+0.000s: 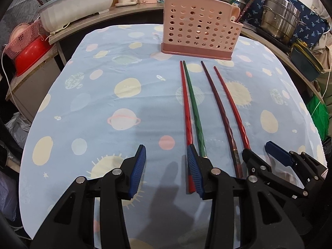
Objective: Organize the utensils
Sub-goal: 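Move both open tools back over the remaining chopsticks, then grasp a red chopstick with the right tool while the left tool grasps another red one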
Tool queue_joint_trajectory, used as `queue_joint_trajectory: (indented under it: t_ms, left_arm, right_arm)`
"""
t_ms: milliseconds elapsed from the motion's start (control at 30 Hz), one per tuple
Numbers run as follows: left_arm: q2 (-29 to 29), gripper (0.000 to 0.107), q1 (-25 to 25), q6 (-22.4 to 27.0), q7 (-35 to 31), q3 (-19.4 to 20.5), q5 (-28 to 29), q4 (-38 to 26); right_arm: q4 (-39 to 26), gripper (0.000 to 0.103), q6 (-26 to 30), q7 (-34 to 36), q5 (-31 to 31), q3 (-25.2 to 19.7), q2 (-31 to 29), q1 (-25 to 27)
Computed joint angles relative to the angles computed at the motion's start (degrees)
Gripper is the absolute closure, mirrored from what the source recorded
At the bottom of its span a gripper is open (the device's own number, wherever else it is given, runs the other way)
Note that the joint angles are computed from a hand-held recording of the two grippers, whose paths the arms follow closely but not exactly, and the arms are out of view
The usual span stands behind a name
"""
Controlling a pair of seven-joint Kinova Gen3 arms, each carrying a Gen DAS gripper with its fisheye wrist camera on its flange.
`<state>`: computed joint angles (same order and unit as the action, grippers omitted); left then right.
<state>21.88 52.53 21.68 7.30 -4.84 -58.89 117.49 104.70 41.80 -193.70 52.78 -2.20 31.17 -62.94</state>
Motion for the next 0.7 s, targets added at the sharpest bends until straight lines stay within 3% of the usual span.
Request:
queue_joint_trajectory:
  t_ms: [300, 500, 567, 700]
  left_arm:
    - [0.95, 0.068, 0.88, -4.68, -2.2, -1.37, 2.45, 0.99]
    - [2.01, 0.072, 5.99, -5.66, -2.77, -6.91, 3.65, 1.09]
    - [2.19, 0.076, 7.49, -5.78, -2.16, -8.53, 3.16, 1.28]
    - [1.97, 0.1, 8.48, -6.87, -1.55, -10.25, 2.44, 2.07]
  right_arm:
    - [3.38, 0.081, -0.54, -3.77, 1.5, -0.74, -1.87, -0.61]
    - [4.09, 0.088, -0.61, -4.85, 2.21, -1.45, -2.24, -0.3]
    - [4.36, 0.09, -0.74, -5.27, 2.5, -1.61, -2.38, -0.29]
    - [4.88, 0.094, -0.98, -5.59, 2.79, -2.05, -2.82, -0.12]
